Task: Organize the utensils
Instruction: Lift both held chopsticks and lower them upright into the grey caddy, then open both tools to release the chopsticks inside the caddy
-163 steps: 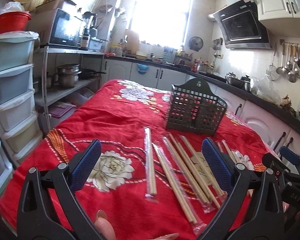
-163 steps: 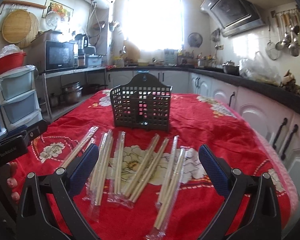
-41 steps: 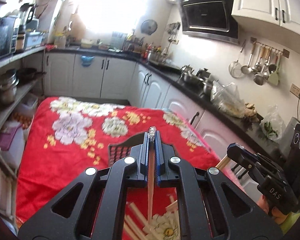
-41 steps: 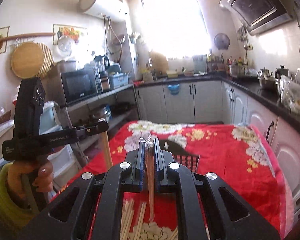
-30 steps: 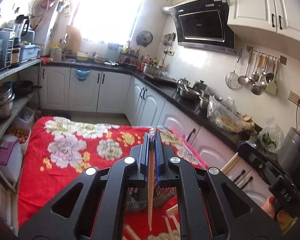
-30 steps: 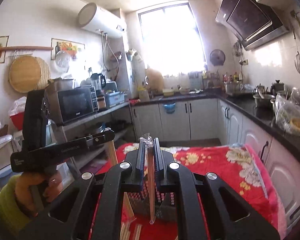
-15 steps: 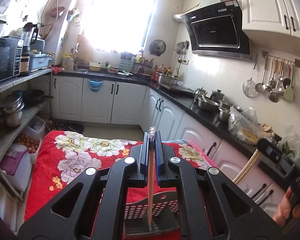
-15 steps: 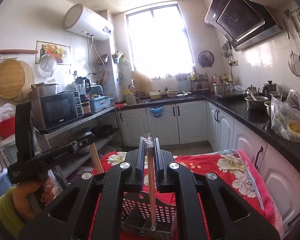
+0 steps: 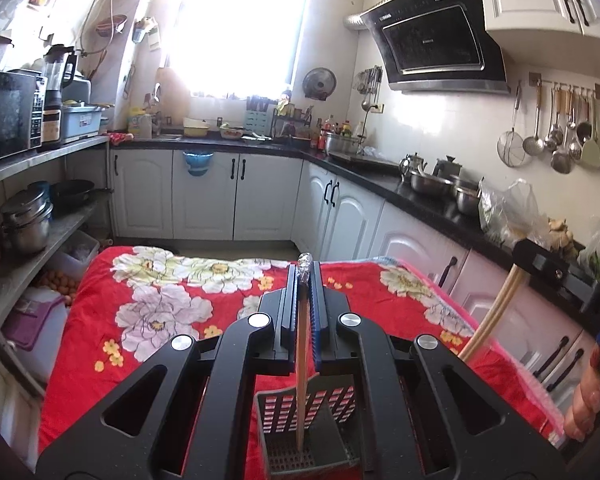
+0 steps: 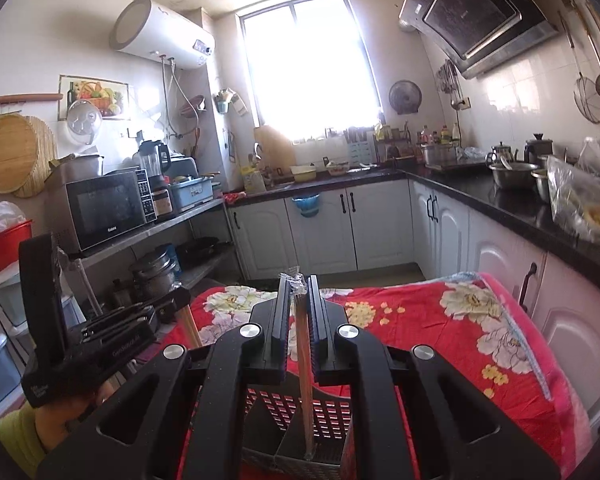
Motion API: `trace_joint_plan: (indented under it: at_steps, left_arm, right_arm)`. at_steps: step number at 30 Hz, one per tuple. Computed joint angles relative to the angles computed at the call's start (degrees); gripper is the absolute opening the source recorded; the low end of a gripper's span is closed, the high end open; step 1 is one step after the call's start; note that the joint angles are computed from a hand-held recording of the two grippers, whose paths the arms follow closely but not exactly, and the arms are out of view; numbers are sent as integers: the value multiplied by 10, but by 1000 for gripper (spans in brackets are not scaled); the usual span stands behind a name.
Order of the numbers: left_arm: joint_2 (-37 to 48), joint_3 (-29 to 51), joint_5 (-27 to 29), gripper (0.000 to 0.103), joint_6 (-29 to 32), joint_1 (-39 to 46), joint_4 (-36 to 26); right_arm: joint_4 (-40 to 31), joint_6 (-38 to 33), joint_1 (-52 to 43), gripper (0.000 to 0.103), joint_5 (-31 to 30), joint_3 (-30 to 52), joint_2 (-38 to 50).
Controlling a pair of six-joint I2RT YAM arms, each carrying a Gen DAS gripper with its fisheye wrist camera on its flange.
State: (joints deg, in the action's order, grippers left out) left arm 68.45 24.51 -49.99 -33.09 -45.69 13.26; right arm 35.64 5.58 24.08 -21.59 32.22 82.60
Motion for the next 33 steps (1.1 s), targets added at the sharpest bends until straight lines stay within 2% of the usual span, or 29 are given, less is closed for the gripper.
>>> trace_joint_plan:
  at_steps: [11,13,22,24,28,30,31,32,33]
  left_arm:
    - [38,-58,6,3,-30,-5,74]
    - [48,-68,2,3,-42,-9,89]
    - [49,-72,-12,3,-66,-25,77]
    - [48,-75,-15,3,-84,-28,68]
    - [32,-85,-23,3,-123,-38,43]
    - [21,-89,-27,3,-136,-44,29]
    - [15,-89,-31,3,-143,-49,18]
    - [11,-88,-33,8,-149,-52,8]
    - [7,-87,-33,17,-156,-55,-3]
  right_arm:
    - [114,13,21,9,40,-16,94]
    - [122,12,23,9,48,-16,108]
    - [125,16,17,10,72,-29,125]
    - [124,17,14,21,78,-37,121]
    - [143,15,1,32,88,-67,108]
    - [143,14,-4,42,89,-77,100]
    - [142,16,-9,44,82,-84,92]
    - [141,16,-13,47,77,-89,88]
    - [141,17,-16,52,76,-96,80]
